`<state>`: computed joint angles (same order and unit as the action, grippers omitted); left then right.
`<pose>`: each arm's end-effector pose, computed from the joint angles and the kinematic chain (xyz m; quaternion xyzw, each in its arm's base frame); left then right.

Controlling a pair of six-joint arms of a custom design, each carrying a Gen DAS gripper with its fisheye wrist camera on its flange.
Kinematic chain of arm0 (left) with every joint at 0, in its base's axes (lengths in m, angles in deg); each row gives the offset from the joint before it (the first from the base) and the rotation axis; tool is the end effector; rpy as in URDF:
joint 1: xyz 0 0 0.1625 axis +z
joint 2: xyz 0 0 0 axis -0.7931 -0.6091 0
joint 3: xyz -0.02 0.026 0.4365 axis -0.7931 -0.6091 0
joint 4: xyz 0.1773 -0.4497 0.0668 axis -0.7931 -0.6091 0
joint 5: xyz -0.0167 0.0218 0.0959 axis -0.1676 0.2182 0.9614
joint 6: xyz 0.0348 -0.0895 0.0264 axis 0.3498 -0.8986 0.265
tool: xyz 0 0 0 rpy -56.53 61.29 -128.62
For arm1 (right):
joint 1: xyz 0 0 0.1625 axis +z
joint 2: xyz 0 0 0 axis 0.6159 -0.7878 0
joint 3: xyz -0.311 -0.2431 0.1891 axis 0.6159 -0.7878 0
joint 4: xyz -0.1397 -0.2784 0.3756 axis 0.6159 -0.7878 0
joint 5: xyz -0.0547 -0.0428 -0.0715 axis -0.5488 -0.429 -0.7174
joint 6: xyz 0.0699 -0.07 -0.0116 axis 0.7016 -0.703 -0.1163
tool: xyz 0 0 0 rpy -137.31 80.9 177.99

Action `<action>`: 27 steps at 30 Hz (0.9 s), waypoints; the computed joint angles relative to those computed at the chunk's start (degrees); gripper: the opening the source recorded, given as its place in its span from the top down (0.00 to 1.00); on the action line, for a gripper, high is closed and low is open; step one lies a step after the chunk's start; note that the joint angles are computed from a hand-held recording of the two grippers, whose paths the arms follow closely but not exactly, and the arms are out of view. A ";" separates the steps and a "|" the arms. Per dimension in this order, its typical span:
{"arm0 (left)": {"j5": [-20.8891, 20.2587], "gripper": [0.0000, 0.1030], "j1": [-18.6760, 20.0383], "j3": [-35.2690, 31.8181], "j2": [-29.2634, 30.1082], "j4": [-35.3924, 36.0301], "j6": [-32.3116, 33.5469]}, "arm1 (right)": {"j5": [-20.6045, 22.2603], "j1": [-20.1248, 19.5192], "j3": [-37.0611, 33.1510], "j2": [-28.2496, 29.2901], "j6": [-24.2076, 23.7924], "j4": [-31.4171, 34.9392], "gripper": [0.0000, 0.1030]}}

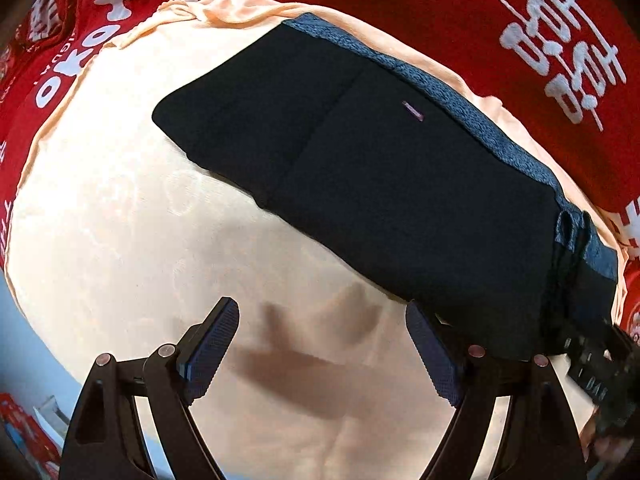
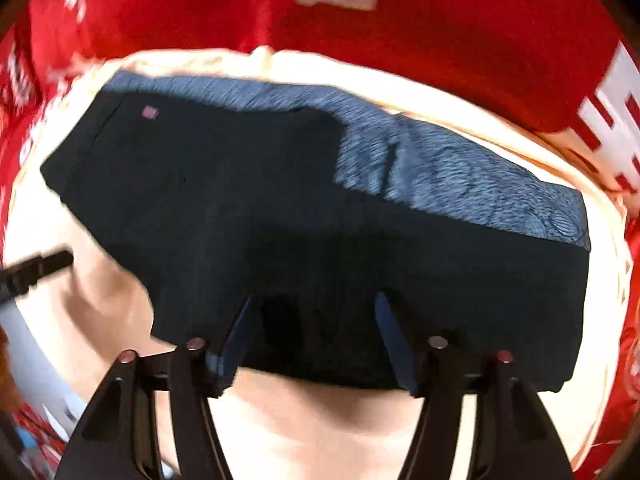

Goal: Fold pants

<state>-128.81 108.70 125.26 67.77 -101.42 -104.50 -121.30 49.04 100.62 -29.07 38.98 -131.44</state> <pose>-0.3552 -0.8749 0.0200 -0.0331 0.9417 -0.0745 0.3264 0.0262 -0.8159 0.3226 0.0427 -0.9299 0.0639 0.3596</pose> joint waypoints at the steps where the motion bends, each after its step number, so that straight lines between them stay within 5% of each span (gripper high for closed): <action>1: 0.12 0.17 0.08 -0.16 0.09 0.04 0.03 | -0.19 0.17 0.46 -0.18 -0.23 0.01 0.33; 16: -0.33 0.17 1.46 -2.20 0.84 0.46 -0.58 | 1.57 3.19 1.46 0.60 -6.58 -2.55 0.33; 23: -0.59 0.17 2.06 -1.20 0.06 -2.42 -0.05 | 3.07 0.99 -3.33 3.54 0.98 7.42 0.32; 27: -2.25 0.17 2.71 2.77 -2.31 -9.12 0.85 | 6.48 -0.02 -3.00 3.19 2.11 5.85 0.27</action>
<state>-131.06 111.41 128.03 65.46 -110.54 -103.65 -114.83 49.01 97.62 -25.88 41.09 -125.58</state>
